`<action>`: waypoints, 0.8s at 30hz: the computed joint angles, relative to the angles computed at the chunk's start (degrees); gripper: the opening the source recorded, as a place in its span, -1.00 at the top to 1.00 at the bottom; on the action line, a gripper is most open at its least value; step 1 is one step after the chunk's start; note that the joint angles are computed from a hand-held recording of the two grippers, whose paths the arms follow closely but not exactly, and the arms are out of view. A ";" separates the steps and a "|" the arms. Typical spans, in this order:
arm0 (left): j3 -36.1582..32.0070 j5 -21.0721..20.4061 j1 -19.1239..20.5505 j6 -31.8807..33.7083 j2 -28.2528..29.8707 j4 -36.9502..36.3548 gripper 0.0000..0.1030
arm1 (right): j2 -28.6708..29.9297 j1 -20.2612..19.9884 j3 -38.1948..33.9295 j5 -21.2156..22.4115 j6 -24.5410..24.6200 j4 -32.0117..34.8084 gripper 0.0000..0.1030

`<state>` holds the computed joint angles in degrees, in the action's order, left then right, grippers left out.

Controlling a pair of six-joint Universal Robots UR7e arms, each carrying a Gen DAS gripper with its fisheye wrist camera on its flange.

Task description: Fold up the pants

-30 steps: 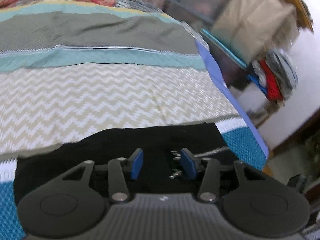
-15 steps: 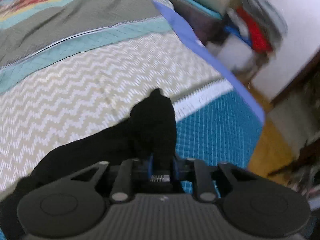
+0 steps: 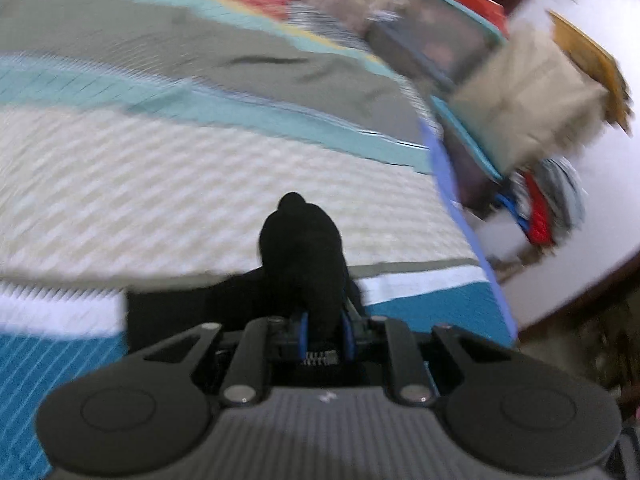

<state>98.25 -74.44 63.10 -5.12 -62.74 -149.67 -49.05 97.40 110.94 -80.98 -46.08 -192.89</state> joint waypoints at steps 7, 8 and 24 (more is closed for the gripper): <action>2.11 5.99 5.59 -3.76 1.25 -1.35 0.44 | 4.99 2.15 -7.24 -9.18 -0.83 16.17 0.64; 2.65 5.46 6.22 -3.96 1.01 -2.00 0.42 | 4.17 1.85 -7.32 -8.72 0.18 18.70 0.60; 11.99 5.68 5.55 -5.96 -3.67 -6.02 -0.96 | -7.72 -8.42 -0.64 -6.42 22.21 7.12 0.20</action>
<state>110.24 -68.77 68.65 -11.08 -66.41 -155.69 -56.77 88.98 110.30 -87.39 -23.87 -185.78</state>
